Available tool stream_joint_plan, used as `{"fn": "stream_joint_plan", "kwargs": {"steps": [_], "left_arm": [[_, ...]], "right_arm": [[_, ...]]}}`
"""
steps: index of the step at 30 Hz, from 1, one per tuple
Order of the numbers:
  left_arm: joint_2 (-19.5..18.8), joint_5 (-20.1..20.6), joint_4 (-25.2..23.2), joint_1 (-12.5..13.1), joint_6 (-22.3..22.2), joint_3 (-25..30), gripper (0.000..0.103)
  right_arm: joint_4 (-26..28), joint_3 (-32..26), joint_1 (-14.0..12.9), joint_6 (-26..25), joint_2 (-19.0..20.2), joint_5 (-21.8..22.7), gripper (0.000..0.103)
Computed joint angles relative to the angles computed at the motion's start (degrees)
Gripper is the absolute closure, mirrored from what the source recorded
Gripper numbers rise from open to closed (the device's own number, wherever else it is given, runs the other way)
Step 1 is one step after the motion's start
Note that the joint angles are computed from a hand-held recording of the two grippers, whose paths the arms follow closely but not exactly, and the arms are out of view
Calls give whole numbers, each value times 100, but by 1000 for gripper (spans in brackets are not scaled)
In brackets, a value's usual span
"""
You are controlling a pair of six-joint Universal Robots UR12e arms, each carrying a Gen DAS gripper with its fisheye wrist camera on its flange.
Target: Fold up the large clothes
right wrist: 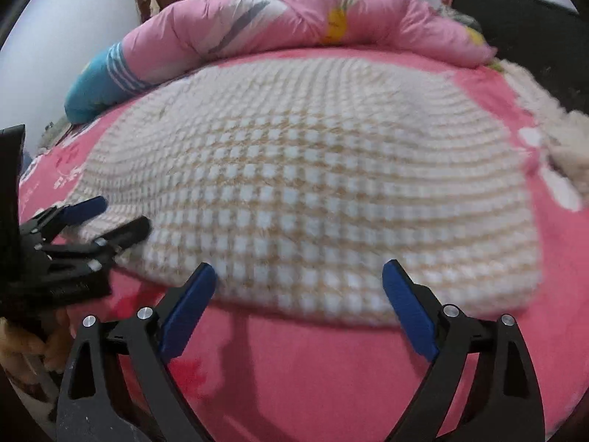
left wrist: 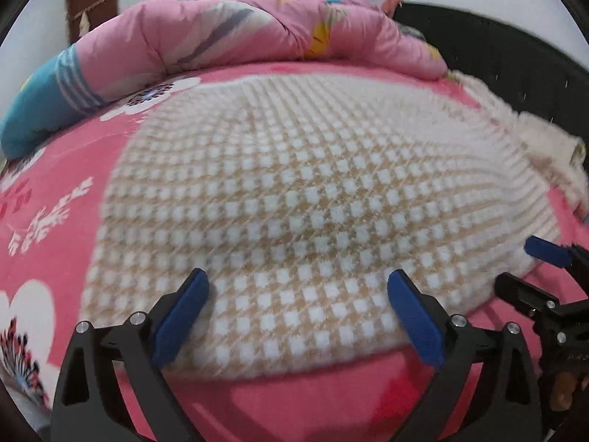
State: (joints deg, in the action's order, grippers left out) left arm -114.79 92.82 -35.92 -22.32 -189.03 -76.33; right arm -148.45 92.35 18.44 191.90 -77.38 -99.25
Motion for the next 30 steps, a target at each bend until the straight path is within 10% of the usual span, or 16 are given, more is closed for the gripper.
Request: {"fn": "stream_joint_plan", "kwargs": {"steps": [4,8,12,19,30], "left_arm": [[201,36,381,49,-253,-335,6],[88,76,97,65,-323,-260,6],[259,-126,121,63,-268,-366,6],[751,15,1203,-27,-221,-934,6],[953,1285,1185,-468,-23,-930,5]], "right_arm": [[-257,281,-22,226,-218,-760,12],[784,279,-363,931,-192,-138,8],[466,443,-269,846,-405,-269,8],[-280,729,158,433,-747,-747,8],[-1078,501,870,-97,-484,-2289,8]]}}
